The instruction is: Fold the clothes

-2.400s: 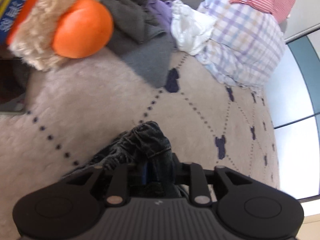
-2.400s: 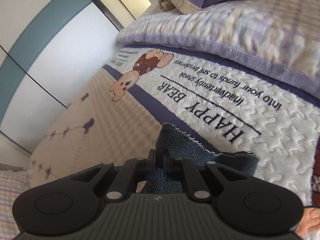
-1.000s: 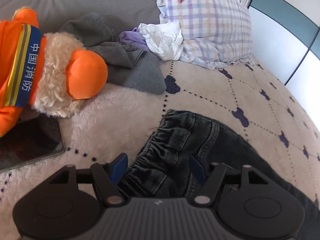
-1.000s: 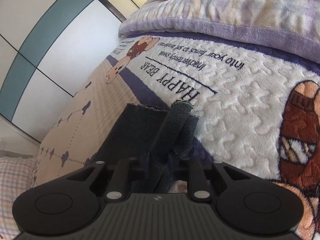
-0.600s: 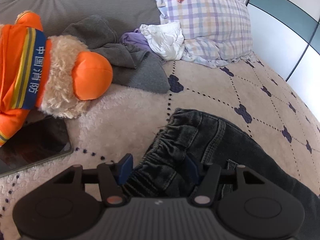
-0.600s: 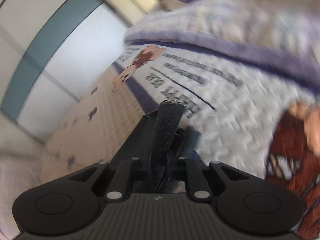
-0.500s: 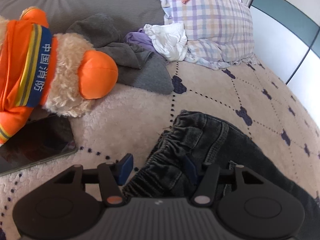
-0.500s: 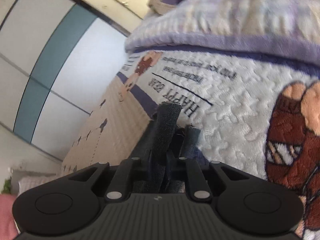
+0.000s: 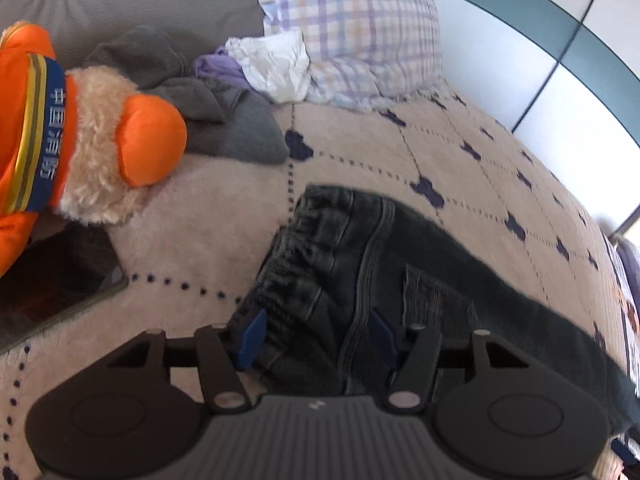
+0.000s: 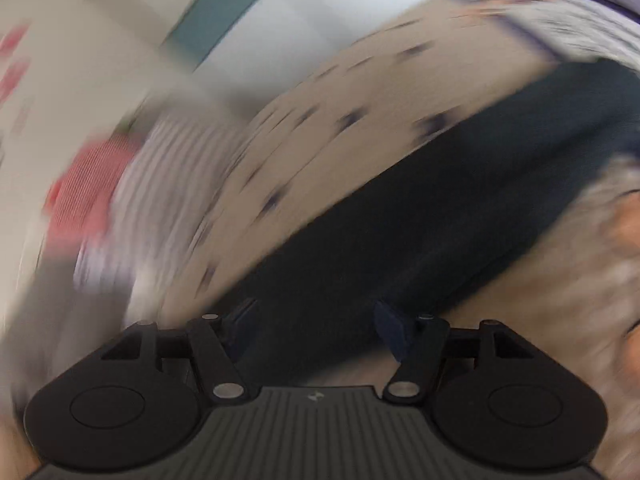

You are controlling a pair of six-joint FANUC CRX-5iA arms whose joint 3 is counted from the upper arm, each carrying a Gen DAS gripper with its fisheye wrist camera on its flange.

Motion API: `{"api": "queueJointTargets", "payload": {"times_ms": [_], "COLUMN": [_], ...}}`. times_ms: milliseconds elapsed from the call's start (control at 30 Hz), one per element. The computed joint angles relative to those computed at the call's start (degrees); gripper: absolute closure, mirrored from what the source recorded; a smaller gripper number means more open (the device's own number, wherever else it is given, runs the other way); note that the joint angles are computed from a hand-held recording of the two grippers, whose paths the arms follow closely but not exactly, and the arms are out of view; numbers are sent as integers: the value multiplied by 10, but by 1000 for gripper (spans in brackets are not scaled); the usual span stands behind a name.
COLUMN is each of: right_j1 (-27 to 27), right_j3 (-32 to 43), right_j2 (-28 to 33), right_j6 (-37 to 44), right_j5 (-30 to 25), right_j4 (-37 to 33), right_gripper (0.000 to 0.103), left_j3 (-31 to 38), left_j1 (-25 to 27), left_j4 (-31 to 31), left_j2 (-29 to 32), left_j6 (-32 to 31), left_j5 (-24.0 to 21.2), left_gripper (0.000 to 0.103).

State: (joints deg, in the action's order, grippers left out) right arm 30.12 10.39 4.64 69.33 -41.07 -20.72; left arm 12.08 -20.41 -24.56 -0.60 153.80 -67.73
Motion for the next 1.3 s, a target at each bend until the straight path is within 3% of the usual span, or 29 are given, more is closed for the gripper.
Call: {"api": "queueJointTargets", "payload": {"times_ms": [100, 200, 267, 433, 600, 733, 900, 967, 1033, 1167, 1233, 1300], "right_j1": [97, 163, 175, 177, 193, 171, 148, 137, 137, 105, 102, 105], "right_j3": [-11, -37, -41, -18, -27, 22, 55, 100, 117, 157, 153, 139], "right_j2": [4, 23, 42, 76, 65, 93, 104, 122, 128, 122, 108, 103], "right_j6": [91, 107, 87, 85, 182, 244, 303, 375, 421, 455, 474, 480], "right_j5": [-25, 22, 54, 55, 100, 37, 27, -18, -57, -159, -187, -178], "right_j4": [93, 197, 240, 264, 275, 198, 126, 58, 45, -44, -48, -39], "right_gripper": [35, 37, 37, 36, 32, 30, 30, 26, 25, 27, 27, 28], "left_j3": [-12, -33, -54, -95, -102, -104, -104, -102, -101, -105, -106, -108], "left_j1": [-4, 5, 29, 62, 73, 73, 79, 78, 77, 79, 80, 84], "left_j4": [-9, -4, 33, 92, 110, 113, 122, 120, 117, 121, 123, 128], "left_j2": [-11, -26, -35, -52, -54, -52, -53, -51, -49, -51, -52, -53], "left_j6": [-10, -15, -37, -83, -101, -104, -100, -102, -103, -108, -114, -117], "left_j5": [-6, -6, 6, 47, 63, 60, 61, 61, 60, 61, 60, 62], "left_gripper": [43, 39, 36, 33, 32, 32, 32, 32, 32, 32, 32, 32]}}
